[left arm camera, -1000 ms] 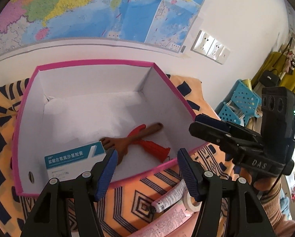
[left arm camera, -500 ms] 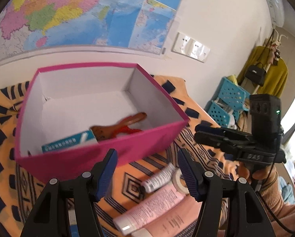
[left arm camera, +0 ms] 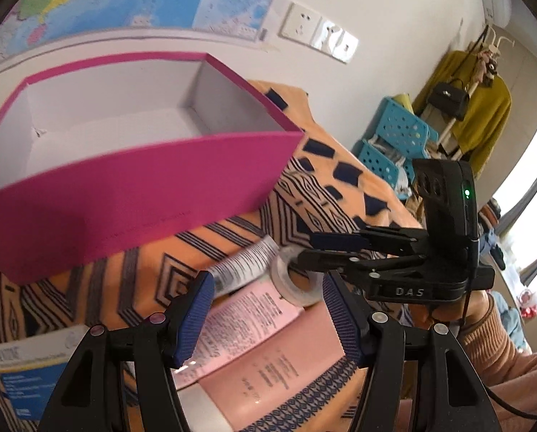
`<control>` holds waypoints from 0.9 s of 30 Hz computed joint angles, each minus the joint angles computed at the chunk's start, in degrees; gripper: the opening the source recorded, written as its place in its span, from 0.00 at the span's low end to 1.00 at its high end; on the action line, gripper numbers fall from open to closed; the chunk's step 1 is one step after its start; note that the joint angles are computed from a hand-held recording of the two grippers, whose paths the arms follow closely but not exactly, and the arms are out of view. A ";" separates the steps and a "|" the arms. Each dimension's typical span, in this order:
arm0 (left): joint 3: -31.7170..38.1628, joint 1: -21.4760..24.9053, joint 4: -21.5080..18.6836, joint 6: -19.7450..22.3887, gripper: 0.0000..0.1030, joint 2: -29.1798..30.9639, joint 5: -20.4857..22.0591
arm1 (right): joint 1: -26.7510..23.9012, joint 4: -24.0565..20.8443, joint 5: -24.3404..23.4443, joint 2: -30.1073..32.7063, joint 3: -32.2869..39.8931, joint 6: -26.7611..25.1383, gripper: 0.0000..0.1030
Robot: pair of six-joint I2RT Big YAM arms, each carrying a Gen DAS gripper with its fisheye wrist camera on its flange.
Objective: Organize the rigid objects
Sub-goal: 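Grasp the white tape roll by its rim with the right gripper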
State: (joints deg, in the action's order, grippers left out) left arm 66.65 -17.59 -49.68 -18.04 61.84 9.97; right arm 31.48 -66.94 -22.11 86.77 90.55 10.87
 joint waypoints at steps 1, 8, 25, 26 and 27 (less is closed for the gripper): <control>0.01 -0.26 -0.14 -0.01 0.61 0.10 -0.13 | 0.06 -0.26 0.12 0.08 -0.09 -0.23 0.42; 0.25 -1.41 -0.59 0.26 0.61 0.96 -0.03 | 0.70 -1.00 1.38 0.36 -0.62 -1.31 0.35; 0.48 -3.24 -1.00 0.32 0.41 2.85 -0.03 | 0.81 0.25 3.22 -1.12 -1.42 0.33 0.16; 0.52 -3.29 -0.90 0.30 0.40 2.87 0.00 | 0.82 0.50 3.16 -1.31 -1.35 0.71 0.16; 0.55 -3.32 -0.71 0.36 0.39 2.80 0.18 | 0.79 0.71 2.95 -1.46 -1.30 0.97 0.16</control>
